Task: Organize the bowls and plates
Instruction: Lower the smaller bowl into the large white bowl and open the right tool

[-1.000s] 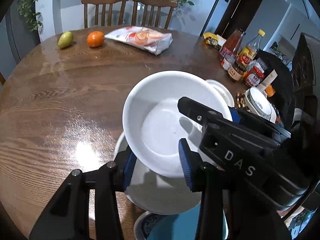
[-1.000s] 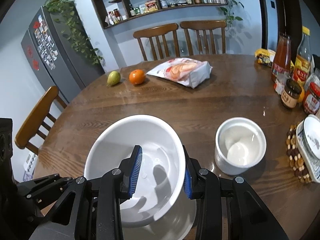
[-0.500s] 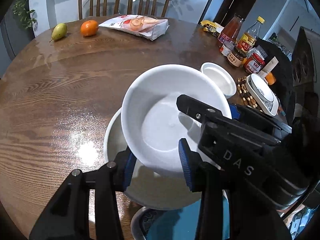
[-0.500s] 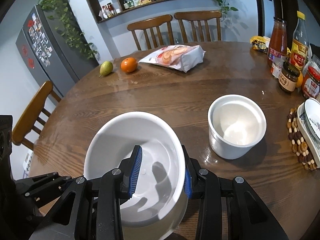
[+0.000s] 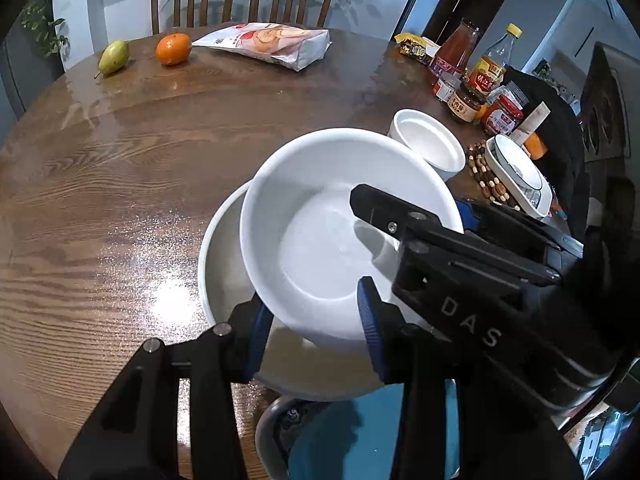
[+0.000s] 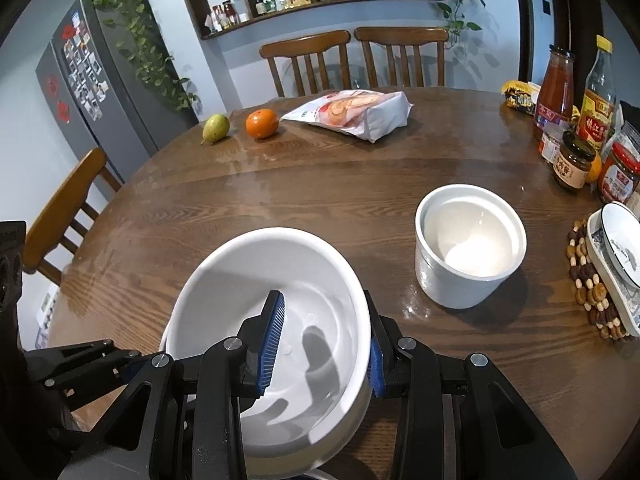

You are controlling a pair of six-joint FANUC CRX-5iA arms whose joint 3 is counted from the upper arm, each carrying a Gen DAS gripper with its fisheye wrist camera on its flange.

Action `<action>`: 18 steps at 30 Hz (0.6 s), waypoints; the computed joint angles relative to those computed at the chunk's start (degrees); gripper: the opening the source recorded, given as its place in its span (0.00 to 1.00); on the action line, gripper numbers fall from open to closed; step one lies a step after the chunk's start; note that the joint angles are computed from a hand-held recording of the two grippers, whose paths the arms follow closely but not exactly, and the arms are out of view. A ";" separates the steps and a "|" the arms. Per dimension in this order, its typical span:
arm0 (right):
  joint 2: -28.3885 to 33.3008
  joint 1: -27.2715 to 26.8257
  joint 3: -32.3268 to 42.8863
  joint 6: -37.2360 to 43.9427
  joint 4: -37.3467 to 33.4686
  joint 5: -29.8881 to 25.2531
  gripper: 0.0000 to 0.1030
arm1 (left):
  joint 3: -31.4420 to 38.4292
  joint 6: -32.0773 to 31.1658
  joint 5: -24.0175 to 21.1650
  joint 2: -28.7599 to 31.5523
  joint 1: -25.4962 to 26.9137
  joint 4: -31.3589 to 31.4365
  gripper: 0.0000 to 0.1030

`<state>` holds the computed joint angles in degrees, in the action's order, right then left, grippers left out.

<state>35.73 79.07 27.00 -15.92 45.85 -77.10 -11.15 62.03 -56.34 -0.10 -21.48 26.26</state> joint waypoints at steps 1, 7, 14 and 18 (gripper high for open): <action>-0.01 0.01 0.03 0.10 -0.15 -0.01 0.38 | 0.11 0.15 -0.23 0.13 0.07 -0.02 0.40; 0.76 0.08 1.42 1.42 -0.60 -0.63 0.38 | 0.51 0.21 -2.05 0.10 0.40 -0.40 0.42; 1.14 0.02 2.30 1.86 -1.27 -1.33 0.38 | 0.04 0.22 -1.43 -0.74 0.44 -0.85 0.51; 2.23 0.11 3.99 2.68 -1.46 -3.47 0.38 | 0.26 0.54 -1.65 -0.75 0.37 -1.46 0.56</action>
<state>37.97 79.18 30.99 -13.24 44.39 -80.57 -10.89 62.57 -57.99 -0.86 -21.11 24.79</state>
